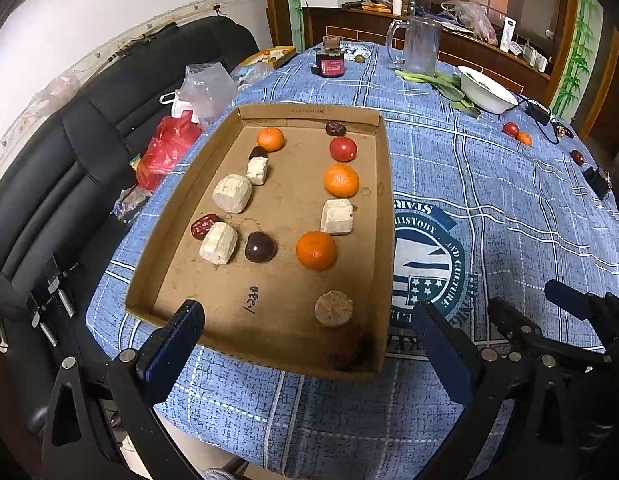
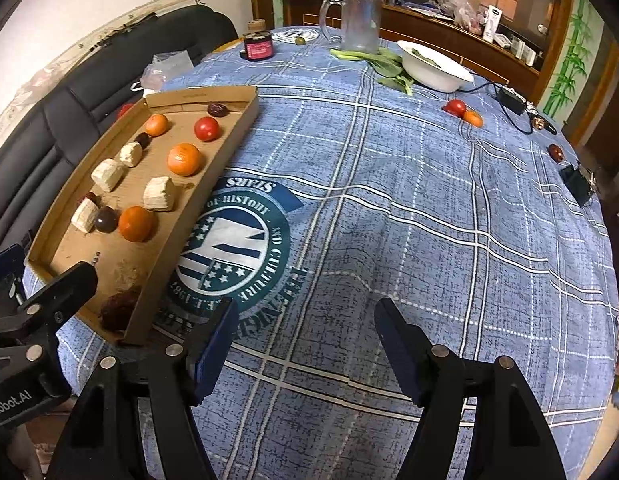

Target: Organize fruits

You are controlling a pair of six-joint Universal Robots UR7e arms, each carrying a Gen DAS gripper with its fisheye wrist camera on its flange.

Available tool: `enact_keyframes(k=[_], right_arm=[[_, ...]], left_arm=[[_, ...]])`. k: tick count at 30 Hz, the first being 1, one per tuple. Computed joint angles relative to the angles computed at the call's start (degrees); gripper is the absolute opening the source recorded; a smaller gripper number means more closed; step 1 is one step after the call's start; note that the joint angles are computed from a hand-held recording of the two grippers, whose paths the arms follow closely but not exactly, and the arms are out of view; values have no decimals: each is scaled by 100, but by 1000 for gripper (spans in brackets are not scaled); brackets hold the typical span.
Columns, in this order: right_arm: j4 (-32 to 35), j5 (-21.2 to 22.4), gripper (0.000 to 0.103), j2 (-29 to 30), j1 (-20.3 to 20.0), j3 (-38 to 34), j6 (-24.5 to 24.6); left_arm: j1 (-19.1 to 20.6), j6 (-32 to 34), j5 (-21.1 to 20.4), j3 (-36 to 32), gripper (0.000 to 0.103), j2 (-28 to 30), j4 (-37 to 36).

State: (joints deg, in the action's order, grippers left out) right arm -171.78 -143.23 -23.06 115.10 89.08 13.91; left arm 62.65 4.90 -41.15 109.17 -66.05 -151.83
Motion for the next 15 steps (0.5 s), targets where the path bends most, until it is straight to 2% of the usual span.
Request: enact_keyframes(k=[4, 15], right_arm=[[45, -64, 75, -7, 11, 13, 163], [181, -30, 76, 117, 43, -177, 150]], left_arm=[[66, -50, -67, -30, 103, -6, 112], [180, -181, -79, -166, 103, 18, 415]])
